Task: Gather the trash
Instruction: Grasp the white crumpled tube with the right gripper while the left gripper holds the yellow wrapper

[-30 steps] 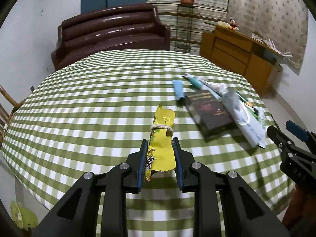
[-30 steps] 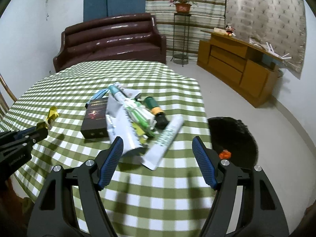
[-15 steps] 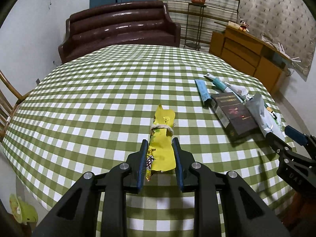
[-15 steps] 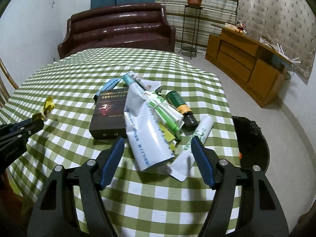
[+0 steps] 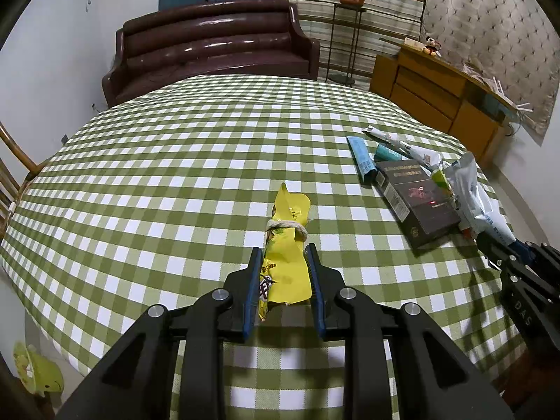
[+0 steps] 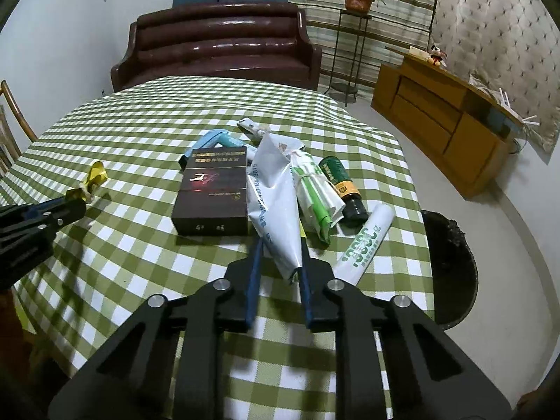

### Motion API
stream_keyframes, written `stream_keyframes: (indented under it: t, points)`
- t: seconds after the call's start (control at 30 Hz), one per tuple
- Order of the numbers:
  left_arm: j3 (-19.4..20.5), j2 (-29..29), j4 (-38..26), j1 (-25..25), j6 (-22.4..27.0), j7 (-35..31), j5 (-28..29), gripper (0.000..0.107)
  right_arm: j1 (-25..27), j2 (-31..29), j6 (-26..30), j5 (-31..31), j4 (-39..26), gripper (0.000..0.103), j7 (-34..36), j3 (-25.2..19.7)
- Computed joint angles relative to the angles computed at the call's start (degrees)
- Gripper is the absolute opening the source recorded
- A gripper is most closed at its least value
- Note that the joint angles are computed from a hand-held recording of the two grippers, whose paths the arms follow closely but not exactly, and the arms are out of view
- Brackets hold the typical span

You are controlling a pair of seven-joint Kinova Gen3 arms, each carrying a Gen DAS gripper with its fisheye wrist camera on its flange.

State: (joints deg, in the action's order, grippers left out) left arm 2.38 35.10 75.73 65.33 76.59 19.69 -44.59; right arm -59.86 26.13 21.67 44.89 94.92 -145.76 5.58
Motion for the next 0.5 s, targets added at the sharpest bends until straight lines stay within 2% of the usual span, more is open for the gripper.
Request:
stream_keyframes:
  t: [0.1,0.3,0.5]
  points:
    - [0.02,0.03,-0.19,0.12,-0.02,-0.13,-0.22,0.026,-0.24,-0.88,-1.19,0.45,0.93,0.014,-0.83,0.42]
    - [-0.06,0.38,-1.17,0.46,0.05,-0.9,-0.81,0.026,-0.87,-2.88,-3.21,2.3,3.0,0.013,-3.68,2.0]
    - [-0.42,1.53,-3.78,0.67,-0.34,-3.25,-1.37,0.026,-1.57,-4.79,-3.86,6.7,5.06,0.013,-9.21,4.04]
